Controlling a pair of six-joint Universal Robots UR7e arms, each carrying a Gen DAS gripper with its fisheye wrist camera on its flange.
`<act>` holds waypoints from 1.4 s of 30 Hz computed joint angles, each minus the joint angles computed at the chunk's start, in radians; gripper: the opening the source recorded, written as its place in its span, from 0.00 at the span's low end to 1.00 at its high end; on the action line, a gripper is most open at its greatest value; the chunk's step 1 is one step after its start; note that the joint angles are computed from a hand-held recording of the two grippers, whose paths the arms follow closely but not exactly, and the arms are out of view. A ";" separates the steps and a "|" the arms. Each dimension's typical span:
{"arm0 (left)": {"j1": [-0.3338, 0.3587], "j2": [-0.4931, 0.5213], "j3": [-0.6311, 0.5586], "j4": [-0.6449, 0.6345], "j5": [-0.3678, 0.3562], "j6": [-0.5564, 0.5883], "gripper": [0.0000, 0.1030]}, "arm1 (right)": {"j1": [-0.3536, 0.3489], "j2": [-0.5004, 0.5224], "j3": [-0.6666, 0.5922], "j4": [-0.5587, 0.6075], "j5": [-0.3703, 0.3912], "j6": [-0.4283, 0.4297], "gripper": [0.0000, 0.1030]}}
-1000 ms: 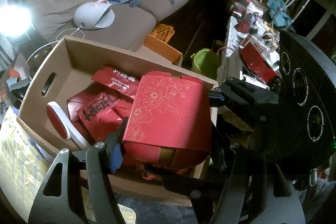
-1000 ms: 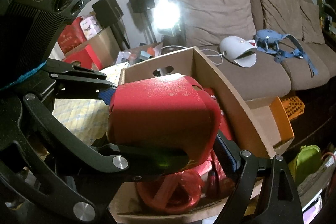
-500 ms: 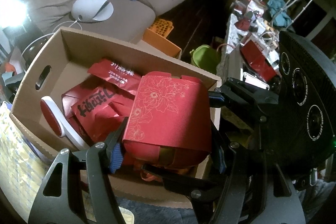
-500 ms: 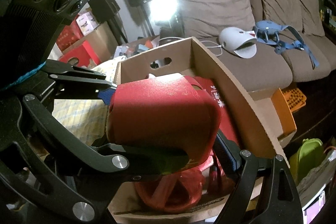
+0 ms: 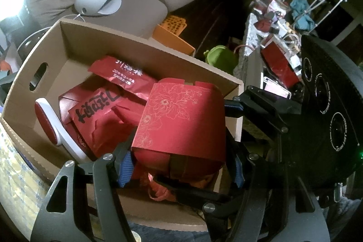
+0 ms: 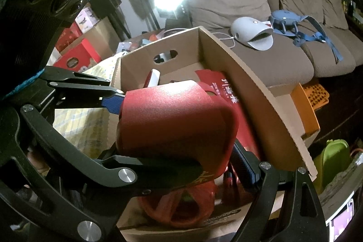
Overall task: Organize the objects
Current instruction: 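Lower the red floral box with both tools into the cardboard box, then open the left tool while the right tool opens, releasing the red floral box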
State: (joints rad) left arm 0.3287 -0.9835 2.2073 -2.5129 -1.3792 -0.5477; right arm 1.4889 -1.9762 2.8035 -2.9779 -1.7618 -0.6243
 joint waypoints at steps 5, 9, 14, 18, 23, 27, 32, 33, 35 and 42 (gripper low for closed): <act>0.008 0.003 0.010 -0.007 -0.008 -0.011 0.63 | 0.009 0.033 0.004 -0.021 -0.025 0.016 0.85; 0.011 -0.004 0.014 0.005 -0.009 -0.013 0.63 | 0.029 0.064 0.006 -0.044 -0.048 0.026 0.85; 0.007 -0.008 0.018 0.015 -0.006 -0.018 0.62 | 0.035 0.108 0.003 -0.074 -0.073 0.045 0.85; 0.004 -0.008 0.022 0.005 0.000 -0.019 0.62 | 0.029 0.110 0.000 -0.075 -0.077 0.054 0.85; -0.006 -0.011 0.020 0.013 0.012 -0.017 0.62 | 0.019 0.106 -0.002 -0.070 -0.082 0.068 0.85; -0.007 -0.014 0.020 0.014 0.014 -0.016 0.62 | 0.017 0.103 -0.004 -0.067 -0.087 0.076 0.85; -0.007 -0.013 0.018 0.010 0.013 -0.019 0.62 | 0.010 0.106 -0.005 -0.072 -0.091 0.081 0.85; -0.006 -0.013 0.018 0.010 0.014 -0.019 0.62 | 0.009 0.107 -0.005 -0.074 -0.091 0.081 0.85; -0.007 -0.013 0.019 0.007 0.014 -0.020 0.62 | 0.011 0.114 -0.005 -0.083 -0.095 0.085 0.85; -0.003 -0.012 0.022 -0.004 0.014 -0.019 0.62 | 0.012 0.120 -0.004 -0.094 -0.101 0.088 0.85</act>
